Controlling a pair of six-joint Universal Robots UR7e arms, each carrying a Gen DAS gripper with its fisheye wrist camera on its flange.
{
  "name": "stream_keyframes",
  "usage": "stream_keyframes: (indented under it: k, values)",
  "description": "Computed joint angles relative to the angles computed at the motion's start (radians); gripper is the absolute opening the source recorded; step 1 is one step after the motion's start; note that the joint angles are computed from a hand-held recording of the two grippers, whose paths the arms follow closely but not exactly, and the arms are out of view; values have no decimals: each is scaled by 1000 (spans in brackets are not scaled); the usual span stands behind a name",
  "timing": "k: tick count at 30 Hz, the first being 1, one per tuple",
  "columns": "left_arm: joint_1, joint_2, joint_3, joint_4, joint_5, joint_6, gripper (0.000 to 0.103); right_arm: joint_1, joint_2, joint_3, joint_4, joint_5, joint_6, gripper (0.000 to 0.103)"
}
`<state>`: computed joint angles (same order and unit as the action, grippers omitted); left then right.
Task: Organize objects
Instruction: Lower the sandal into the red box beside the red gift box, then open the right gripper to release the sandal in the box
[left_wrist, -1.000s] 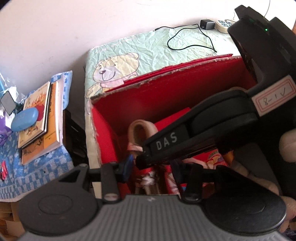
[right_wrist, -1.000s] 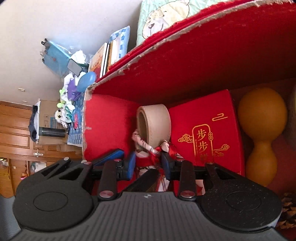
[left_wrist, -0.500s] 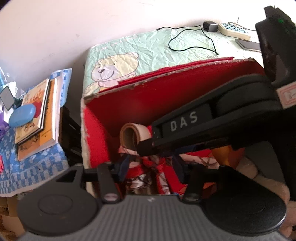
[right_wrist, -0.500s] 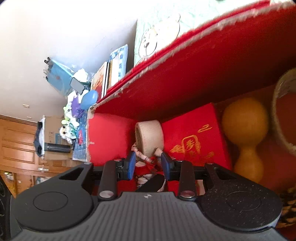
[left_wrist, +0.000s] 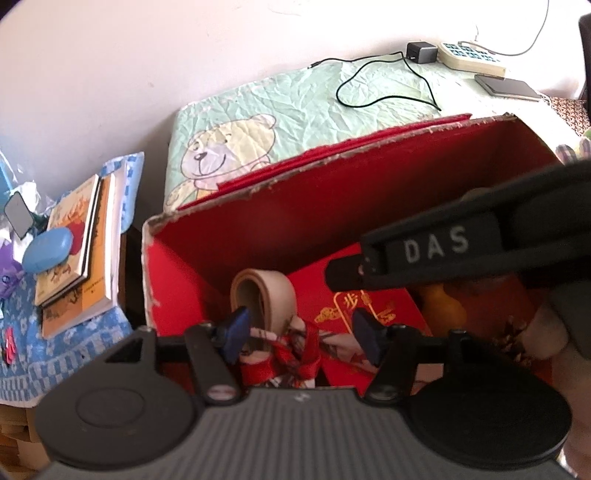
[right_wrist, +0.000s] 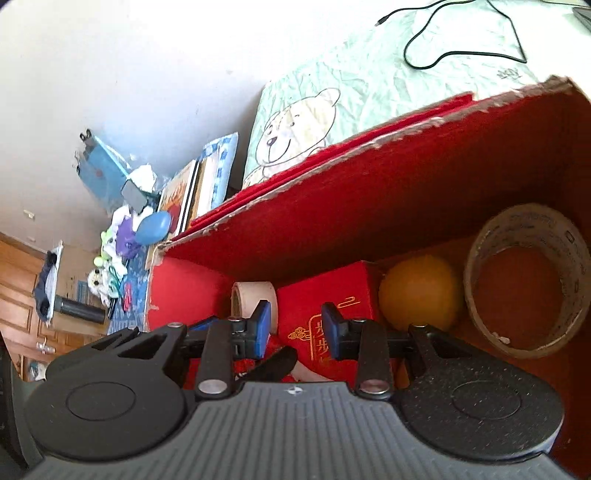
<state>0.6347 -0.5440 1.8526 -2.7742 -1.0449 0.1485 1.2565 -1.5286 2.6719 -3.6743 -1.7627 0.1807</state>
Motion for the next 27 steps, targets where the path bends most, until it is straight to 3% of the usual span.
stream_keyframes:
  k: [5,10,18,27]
  values:
    - [-6,17,-4,-23,4,5,64,-23,24,28,-112,10,44,34]
    - [0,35,-30,6,-11,-10,64,-3,58,25,-168,-33,71,34]
    - [21,29,-51,79,-61,-39,65,39,85,-6,-141,-102,84,34]
    - [20,35,-49,63,-48,-66,67,44,85,-7,-131,-111,80,34]
